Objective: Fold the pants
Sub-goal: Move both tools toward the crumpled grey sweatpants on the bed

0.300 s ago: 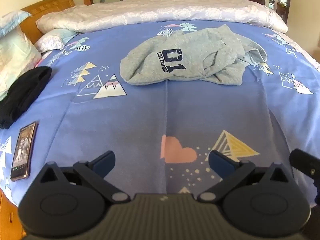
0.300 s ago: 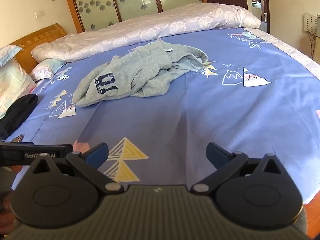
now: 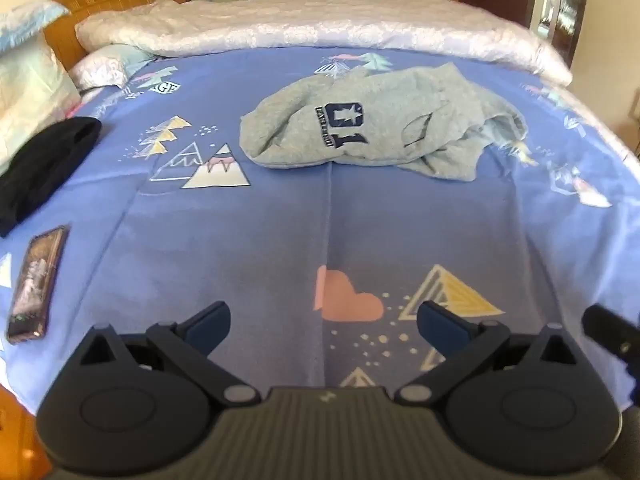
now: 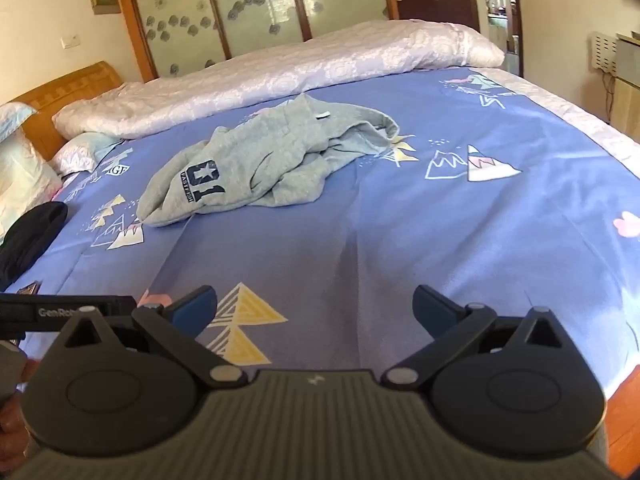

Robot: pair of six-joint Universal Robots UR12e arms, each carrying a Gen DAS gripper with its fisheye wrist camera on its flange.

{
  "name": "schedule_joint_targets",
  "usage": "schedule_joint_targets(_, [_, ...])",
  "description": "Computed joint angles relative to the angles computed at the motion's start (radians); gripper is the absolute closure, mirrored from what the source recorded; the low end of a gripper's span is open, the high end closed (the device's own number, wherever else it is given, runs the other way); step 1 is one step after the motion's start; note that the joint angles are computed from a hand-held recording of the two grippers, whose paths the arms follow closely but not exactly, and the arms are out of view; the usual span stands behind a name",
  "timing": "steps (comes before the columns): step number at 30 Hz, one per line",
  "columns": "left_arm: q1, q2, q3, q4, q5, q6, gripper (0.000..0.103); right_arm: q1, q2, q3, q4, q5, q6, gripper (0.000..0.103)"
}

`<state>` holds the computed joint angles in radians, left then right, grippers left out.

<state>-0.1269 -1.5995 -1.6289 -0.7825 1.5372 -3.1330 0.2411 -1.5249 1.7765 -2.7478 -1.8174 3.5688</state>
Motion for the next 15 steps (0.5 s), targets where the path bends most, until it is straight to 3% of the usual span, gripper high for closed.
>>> schedule_joint_targets(6, [0.001,0.035,-0.056,0.123,0.017,-0.039,0.000,0.002,-0.012,0.016,-0.019,0.004,0.024,0.000])
schedule_joint_targets(10, [-0.001,0.029,-0.053,0.138,0.025,-0.034,0.000,-0.015,-0.011,0.012,0.004,0.094,0.021,0.000])
schedule_joint_targets(15, [0.010,0.032,-0.056,0.103,-0.011,-0.034,0.000,-0.012,-0.011,0.014,-0.005,0.097,0.015,0.000])
